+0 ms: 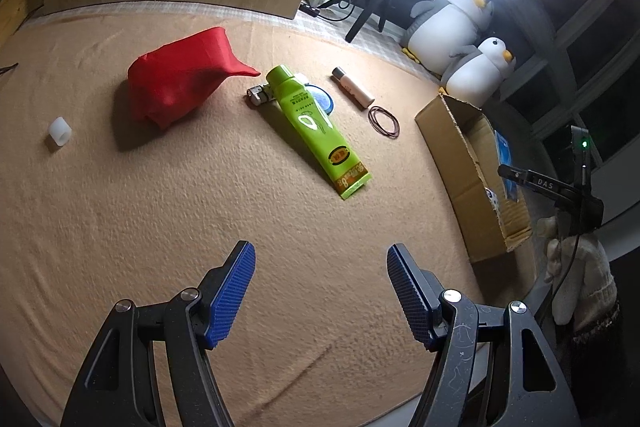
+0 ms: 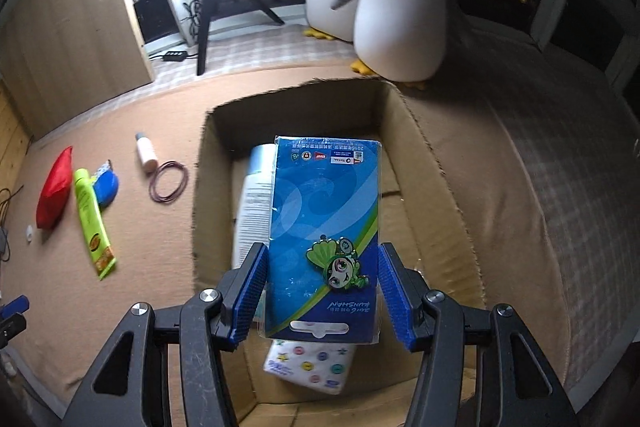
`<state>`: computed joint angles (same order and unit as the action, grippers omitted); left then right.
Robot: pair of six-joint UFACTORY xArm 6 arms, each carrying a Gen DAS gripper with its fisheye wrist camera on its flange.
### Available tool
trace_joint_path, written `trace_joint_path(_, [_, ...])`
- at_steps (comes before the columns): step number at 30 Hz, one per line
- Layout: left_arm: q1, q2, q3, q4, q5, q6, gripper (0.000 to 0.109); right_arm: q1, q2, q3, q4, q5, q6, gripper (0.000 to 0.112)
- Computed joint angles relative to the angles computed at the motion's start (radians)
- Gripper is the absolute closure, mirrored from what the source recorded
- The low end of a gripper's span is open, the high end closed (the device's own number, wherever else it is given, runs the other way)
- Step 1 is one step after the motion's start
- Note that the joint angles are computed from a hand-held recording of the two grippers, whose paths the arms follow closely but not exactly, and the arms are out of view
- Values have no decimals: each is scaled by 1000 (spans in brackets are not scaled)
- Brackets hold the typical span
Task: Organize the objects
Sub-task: 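Carry the blue card package into the box and release it, then move the right tool to the purple cord loop while the left tool approaches the white cube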
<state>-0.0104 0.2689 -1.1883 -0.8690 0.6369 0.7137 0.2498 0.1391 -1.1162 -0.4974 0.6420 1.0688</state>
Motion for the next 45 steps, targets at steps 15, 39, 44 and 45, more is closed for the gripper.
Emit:
trace_joint_path(15, [-6,-4,9,11,-7,4,37,-13,-21,32,4,-5,24,49])
trace_joint_path(39, [38,26,-13,18,3,19,37,98,86,-110,155,-191,-93,49])
trace_joint_path(44, [55,31,-14,24,-5,9,37,113,214,-260,350,-188,-314,49])
trace_joint_path(45, [59,30,-12,25,-8,7,37,113,249,-305,380,-174,-357,49])
